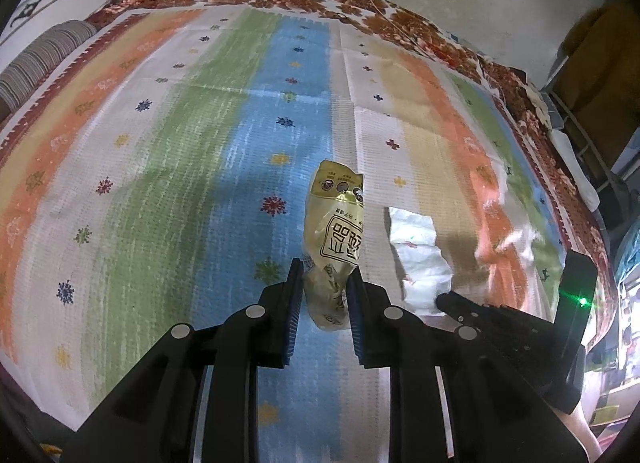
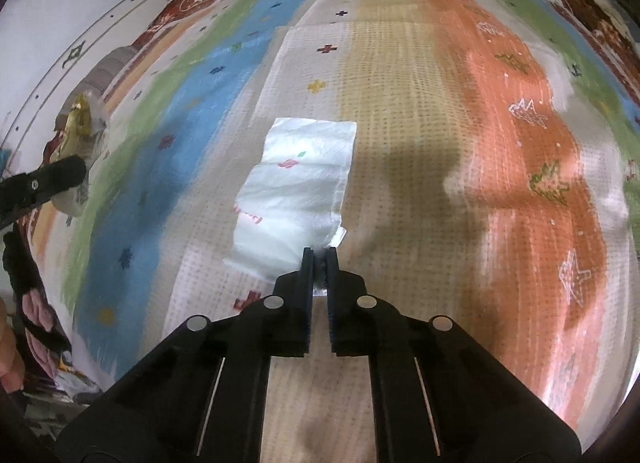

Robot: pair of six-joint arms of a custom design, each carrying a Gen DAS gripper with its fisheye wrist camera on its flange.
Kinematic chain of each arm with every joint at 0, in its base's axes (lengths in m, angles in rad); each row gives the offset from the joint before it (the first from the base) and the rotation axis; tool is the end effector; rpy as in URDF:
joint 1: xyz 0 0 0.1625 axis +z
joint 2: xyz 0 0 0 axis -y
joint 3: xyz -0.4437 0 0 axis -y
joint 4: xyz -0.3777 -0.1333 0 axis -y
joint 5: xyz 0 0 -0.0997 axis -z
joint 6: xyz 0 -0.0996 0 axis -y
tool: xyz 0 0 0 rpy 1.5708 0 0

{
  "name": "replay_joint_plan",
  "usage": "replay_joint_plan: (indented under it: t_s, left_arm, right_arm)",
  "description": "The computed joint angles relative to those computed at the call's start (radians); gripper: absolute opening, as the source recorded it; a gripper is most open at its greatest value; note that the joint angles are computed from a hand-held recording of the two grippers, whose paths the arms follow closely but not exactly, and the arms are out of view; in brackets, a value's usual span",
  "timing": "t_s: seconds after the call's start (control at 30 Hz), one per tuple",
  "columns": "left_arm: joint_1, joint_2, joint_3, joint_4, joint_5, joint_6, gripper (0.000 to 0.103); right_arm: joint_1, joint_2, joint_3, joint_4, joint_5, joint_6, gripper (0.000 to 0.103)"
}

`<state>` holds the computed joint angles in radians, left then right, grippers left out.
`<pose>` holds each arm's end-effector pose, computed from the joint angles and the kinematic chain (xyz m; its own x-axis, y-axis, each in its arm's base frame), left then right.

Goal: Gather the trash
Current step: 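Grasp the yellow snack wrapper with the left tool while the right tool grasps the clear wrapper, then carry the snack wrapper and clear wrapper with both tools over the black bin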

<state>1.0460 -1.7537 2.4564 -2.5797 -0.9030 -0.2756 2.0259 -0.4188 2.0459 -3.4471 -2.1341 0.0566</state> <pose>0.0053 -0.3800 0.3102 -0.8739 -0.0014 -0.4861 0.2493 0.8571 -0.4507 0.2924 -0.4152 -0.0912 -0.8401 -0.2037 0.5027 -0.3791 0.8834 -0.2755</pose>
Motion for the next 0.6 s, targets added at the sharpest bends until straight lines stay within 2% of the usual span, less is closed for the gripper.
replay_joint_plan:
  t_s: [0.27,0.4,0.6]
  left_arm:
    - [-0.142,-0.120,0.030,0.147,-0.015,-0.140,0.021]
    - [-0.244,-0.201,0.046,0.282,-0.017,-0.224,0.021]
    - [-0.375,-0.358,0.059,0.484,-0.055,-0.387,0.021]
  right_arm:
    - [0.087,-0.092,0.093,0.006,-0.024,0.019,0.003]
    - [0.152,-0.162,0.159,-0.023,-0.013,0.039,0.003]
    - [0.272,-0.208,0.204,-0.014,-0.076,0.036,0.003]
